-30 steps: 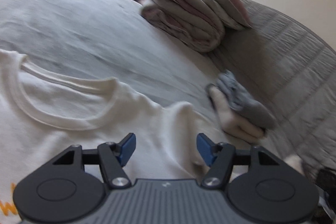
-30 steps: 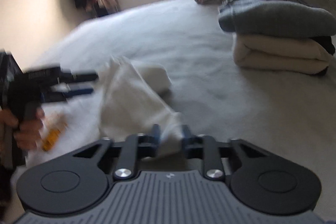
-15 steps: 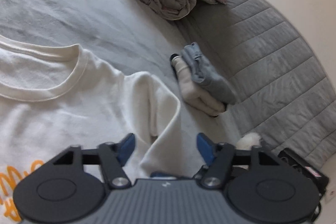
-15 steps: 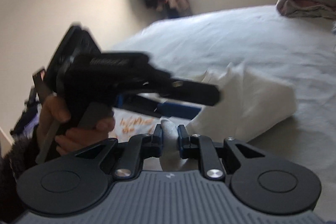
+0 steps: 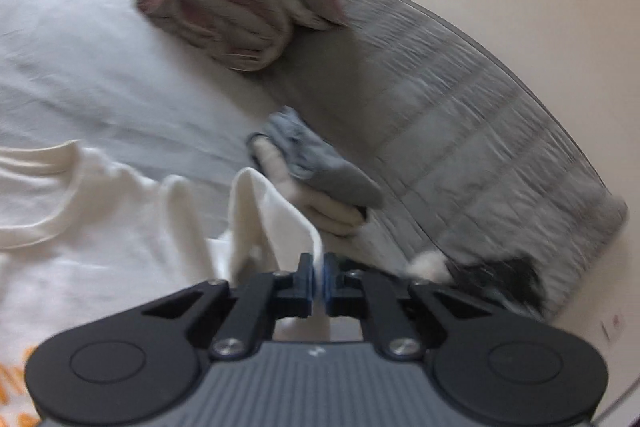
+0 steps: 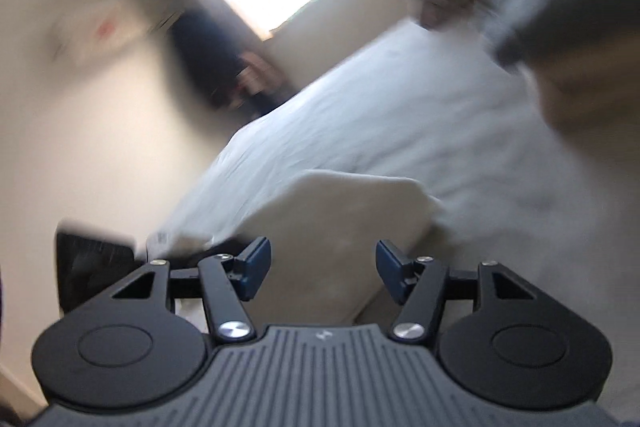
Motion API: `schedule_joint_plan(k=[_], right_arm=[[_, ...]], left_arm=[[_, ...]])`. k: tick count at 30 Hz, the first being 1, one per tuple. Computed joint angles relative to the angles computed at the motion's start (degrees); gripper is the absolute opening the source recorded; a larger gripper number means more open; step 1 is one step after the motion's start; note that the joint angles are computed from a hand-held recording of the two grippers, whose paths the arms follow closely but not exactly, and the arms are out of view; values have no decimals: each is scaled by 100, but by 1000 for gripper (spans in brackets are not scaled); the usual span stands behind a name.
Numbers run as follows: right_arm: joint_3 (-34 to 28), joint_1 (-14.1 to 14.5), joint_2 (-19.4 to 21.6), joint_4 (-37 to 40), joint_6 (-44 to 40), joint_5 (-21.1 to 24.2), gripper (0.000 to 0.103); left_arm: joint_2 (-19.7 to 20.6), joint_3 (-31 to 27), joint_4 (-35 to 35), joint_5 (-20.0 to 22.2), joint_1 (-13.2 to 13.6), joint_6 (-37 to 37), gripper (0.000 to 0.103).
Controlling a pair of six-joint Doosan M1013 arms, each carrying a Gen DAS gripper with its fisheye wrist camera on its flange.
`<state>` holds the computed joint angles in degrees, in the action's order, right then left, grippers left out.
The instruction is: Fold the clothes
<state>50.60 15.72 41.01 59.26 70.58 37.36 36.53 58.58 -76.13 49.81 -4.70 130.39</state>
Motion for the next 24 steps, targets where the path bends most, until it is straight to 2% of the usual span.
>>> schedule_joint_plan(k=[2, 5, 10, 13, 15, 16, 17, 18, 21, 23, 24], right_arm=[[41, -72, 50, 393, 370, 5, 63], [167, -136, 54, 1101, 386, -49, 63], [199, -124, -51, 1199, 26, -49, 63], [36, -83, -42, 456, 232, 96, 61], [-150, -12, 52, -325, 670, 134, 40], [-134, 14, 49, -568, 842, 86, 21], [-114, 39, 43, -810, 1017, 27, 11], [-24, 52, -18, -990, 1162, -200, 8], [208, 94, -177, -1687, 1772, -850, 7], [254, 87, -227, -2201, 2463, -1142, 7], [226, 81, -232, -2612, 2950, -1216, 7]], left_arm=[[7, -46, 127, 154, -40, 242, 5], [41, -117, 264, 353, -74, 321, 5], [118, -220, 417, 489, -130, 175, 5], [146, -272, 427, 639, -165, 306, 5], [165, -315, 469, 669, -193, 384, 5], [154, -291, 473, 660, -191, 412, 5], [150, -280, 492, 648, -183, 403, 6], [140, -265, 487, 619, -159, 412, 6], [78, -118, 246, 333, -65, 466, 19], [44, 11, 53, 35, -20, 349, 23], [34, 38, 175, -151, -31, 190, 23]])
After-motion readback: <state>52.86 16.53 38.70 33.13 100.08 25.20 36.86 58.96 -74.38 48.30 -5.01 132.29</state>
